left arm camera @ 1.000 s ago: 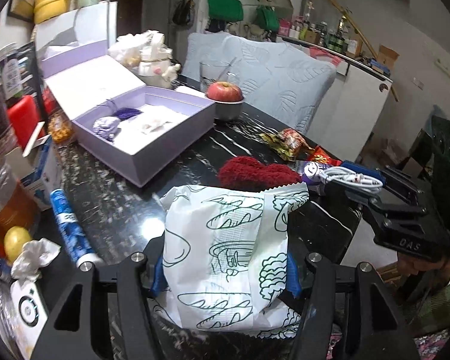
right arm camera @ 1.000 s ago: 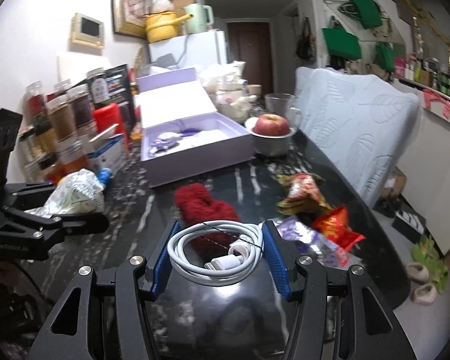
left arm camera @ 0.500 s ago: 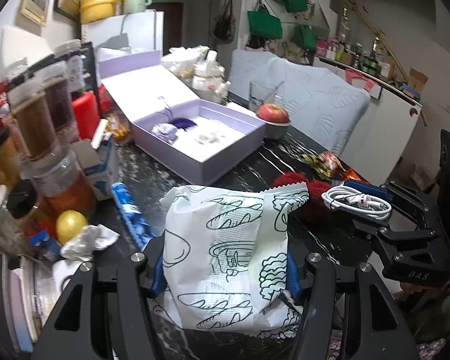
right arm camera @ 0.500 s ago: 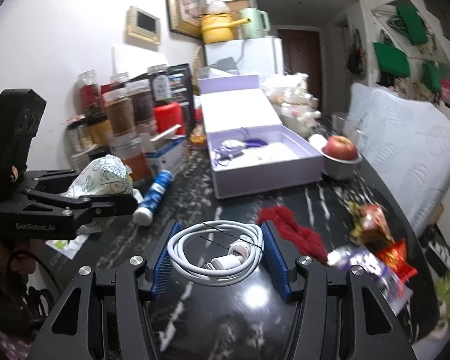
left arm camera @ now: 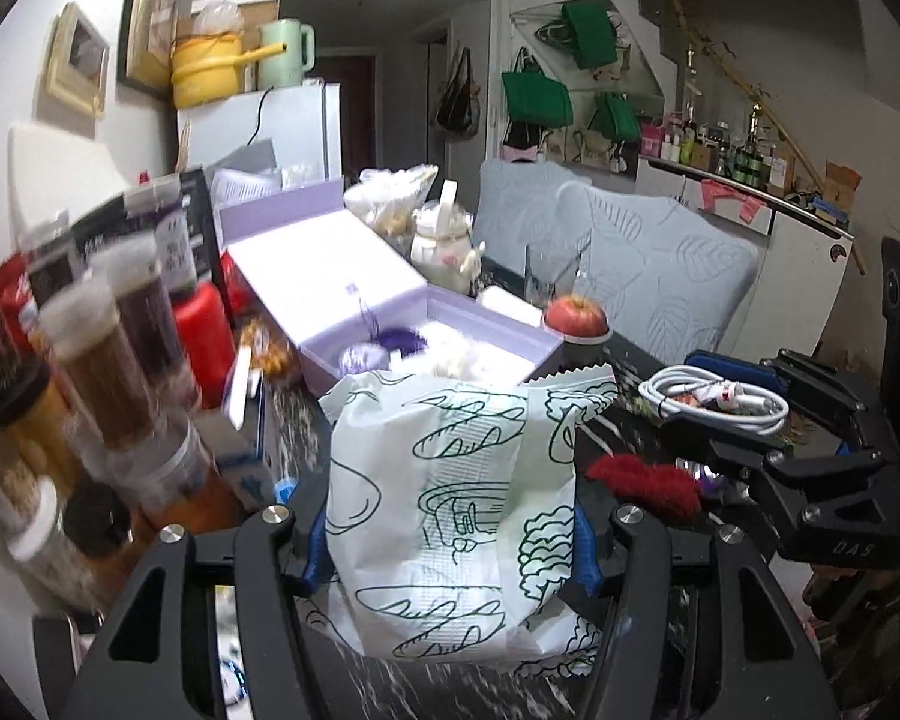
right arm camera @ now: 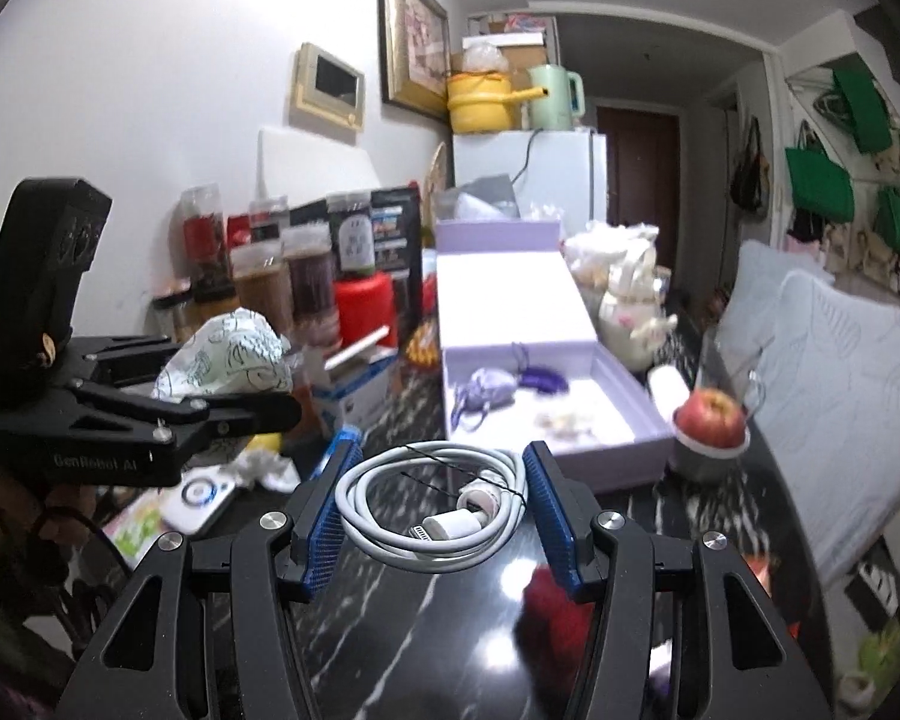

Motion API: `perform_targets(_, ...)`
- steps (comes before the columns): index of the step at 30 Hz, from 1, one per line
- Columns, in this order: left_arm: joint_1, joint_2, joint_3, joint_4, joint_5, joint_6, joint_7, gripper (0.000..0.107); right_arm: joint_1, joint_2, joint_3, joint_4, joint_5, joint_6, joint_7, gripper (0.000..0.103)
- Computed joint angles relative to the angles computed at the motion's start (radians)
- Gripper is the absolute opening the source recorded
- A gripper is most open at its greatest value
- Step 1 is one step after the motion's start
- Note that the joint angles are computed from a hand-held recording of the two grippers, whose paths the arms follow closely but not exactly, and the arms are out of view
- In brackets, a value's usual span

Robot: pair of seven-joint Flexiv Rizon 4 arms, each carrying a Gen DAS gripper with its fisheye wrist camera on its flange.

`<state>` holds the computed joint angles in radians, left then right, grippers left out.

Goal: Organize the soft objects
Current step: 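Lift cloth bag with left tool while right tool lifts cable, carrying both toward lavender box, then lower cable into lavender box and open right tool while left tool releases cloth bag there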

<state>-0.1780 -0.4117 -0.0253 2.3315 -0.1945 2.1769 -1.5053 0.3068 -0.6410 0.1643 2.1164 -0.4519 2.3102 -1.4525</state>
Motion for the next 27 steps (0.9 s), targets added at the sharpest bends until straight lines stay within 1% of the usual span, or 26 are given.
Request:
perform_targets(8, 0.014, -0.017, 0.01, -0.119, 0.004, -0.009, 0.072, 0.059, 0.003, 0.001, -0.01, -0.124, -0.027, -0.053, 0.02, 0.055)
perform_targets(14, 0.074, -0.043, -0.018, -0.23, 0.044, -0.054, 0.09, 0.059, -0.026, -0.028, 0.002, -0.251, -0.099, -0.108, 0.066, 0.055)
perform_targets(19, 0.072, -0.077, -0.007, -0.322, 0.015, -0.099, 0.123, 0.059, -0.033, -0.075, 0.002, -0.378, -0.15, -0.151, 0.094, 0.055)
perform_targets(22, 0.091, -0.099, -0.019, -0.376, 0.015, -0.124, 0.127, 0.059, -0.049, -0.113, 0.017, -0.458, -0.198, -0.189, 0.13, 0.055)
perform_targets(25, 0.072, -0.128, 0.005, -0.427, -0.015, -0.142, 0.148, 0.059, -0.059, -0.159, 0.028, -0.547, -0.238, -0.22, 0.164, 0.055)
perform_targets(27, 0.048, -0.157, 0.033, -0.474, -0.053, -0.17, 0.172, 0.059, -0.071, -0.184, 0.041, -0.593, -0.269, -0.242, 0.187, 0.055)
